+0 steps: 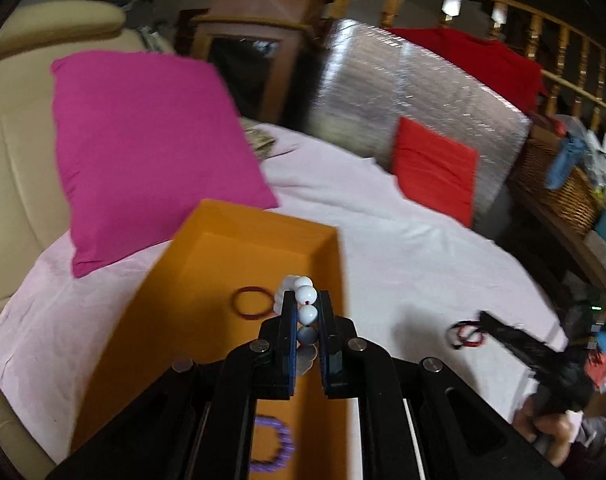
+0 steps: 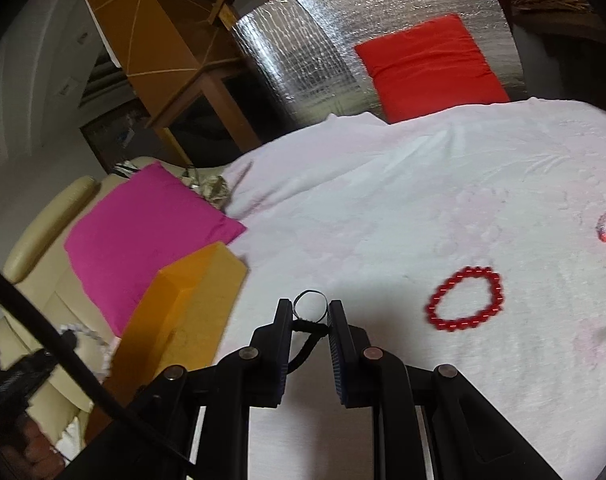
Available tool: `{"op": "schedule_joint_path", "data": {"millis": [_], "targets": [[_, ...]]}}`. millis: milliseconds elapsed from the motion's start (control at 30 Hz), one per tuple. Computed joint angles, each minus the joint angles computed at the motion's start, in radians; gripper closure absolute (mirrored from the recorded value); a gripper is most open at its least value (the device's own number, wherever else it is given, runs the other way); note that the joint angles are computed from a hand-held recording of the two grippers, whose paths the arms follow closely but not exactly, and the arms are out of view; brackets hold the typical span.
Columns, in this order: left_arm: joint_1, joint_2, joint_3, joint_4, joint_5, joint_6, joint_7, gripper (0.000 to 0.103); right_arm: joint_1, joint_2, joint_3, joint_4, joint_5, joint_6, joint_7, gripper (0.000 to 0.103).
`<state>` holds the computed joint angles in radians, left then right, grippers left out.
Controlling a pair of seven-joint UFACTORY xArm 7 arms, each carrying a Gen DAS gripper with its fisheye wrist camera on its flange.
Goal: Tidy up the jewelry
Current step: 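Lower both held items into the orange box and open both tools, then withdraw both open tools from the box back over the bedspread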
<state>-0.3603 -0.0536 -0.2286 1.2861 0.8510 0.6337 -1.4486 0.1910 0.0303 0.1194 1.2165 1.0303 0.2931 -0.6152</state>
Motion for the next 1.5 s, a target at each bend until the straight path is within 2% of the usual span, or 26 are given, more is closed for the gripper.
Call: {"op": "schedule_joint_path", "data": {"millis": [233, 333, 367, 433, 500, 567, 667, 700, 767, 800, 867, 900, 967, 1100, 1300, 1367, 1500], "targets": [[0.044, 0.032, 0.053, -0.061, -0.185, -0.122, 0.090, 0.094, 0.030, 0.039, 0.033, 0.078, -0.006, 0.004, 0.017, 0.083], [0.056, 0.073, 0.072, -0.047, -0.266, -0.152, 0.167, 0.094, 0.048, 0.087, 0.053, 0.144, -0.076, 0.003, 0.079, 0.083], [0.054, 0.079, 0.075, -0.042, -0.278, -0.142, 0.179, 0.094, 0.055, 0.104, 0.060, 0.167, -0.115, 0.002, 0.106, 0.083], [0.047, 0.088, 0.081, -0.021, -0.288, -0.069, 0.175, 0.086, 0.074, 0.142, 0.068, 0.217, -0.221, -0.001, 0.177, 0.083], [0.045, 0.066, 0.090, -0.033, -0.242, -0.032, 0.115, 0.060, 0.089, 0.180, 0.073, 0.267, -0.329, 0.008, 0.258, 0.083], [0.053, 0.026, 0.088, -0.063, -0.144, -0.021, -0.004, 0.045, 0.109, 0.230, 0.076, 0.338, -0.428, 0.015, 0.326, 0.083], [0.076, -0.018, 0.065, -0.091, -0.039, 0.012, -0.117, 0.045, 0.155, 0.321, 0.057, 0.474, -0.590, 0.047, 0.456, 0.084], [0.081, -0.025, 0.052, -0.089, -0.009, 0.053, -0.152, 0.045, 0.163, 0.354, 0.055, 0.525, -0.624, 0.069, 0.493, 0.083], [0.085, -0.021, 0.038, -0.076, 0.007, 0.096, -0.173, 0.045, 0.187, 0.457, 0.050, 0.691, -0.690, 0.149, 0.584, 0.082], [0.087, -0.021, 0.037, -0.075, 0.009, 0.105, -0.178, 0.045, 0.196, 0.496, 0.048, 0.751, -0.718, 0.172, 0.621, 0.078], [0.085, -0.019, 0.032, -0.070, 0.014, 0.132, -0.187, 0.045, 0.216, 0.580, 0.038, 0.889, -0.780, 0.253, 0.693, 0.037], [0.082, -0.027, 0.029, -0.077, 0.012, 0.142, -0.186, 0.045, 0.206, 0.598, 0.059, 0.908, -0.801, 0.252, 0.708, 0.035], [0.080, -0.028, 0.027, -0.076, 0.010, 0.156, -0.183, 0.045, 0.200, 0.569, 0.057, 0.854, -0.800, 0.213, 0.707, 0.035], [0.070, -0.012, 0.018, -0.048, 0.023, 0.179, -0.157, 0.045, 0.126, 0.434, 0.107, 0.626, -0.760, 0.100, 0.628, 0.035], [0.000, 0.079, 0.009, 0.068, 0.062, 0.258, -0.112, 0.040, -0.013, 0.210, 0.148, 0.303, -0.602, -0.012, 0.461, 0.035], [-0.035, 0.114, 0.013, 0.117, 0.089, 0.293, -0.106, 0.039, -0.047, 0.143, 0.138, 0.218, -0.526, -0.016, 0.400, 0.035], [-0.125, 0.202, 0.029, 0.239, 0.155, 0.367, -0.071, 0.036, -0.072, 0.024, 0.070, 0.069, -0.407, -0.031, 0.298, 0.035]]}}
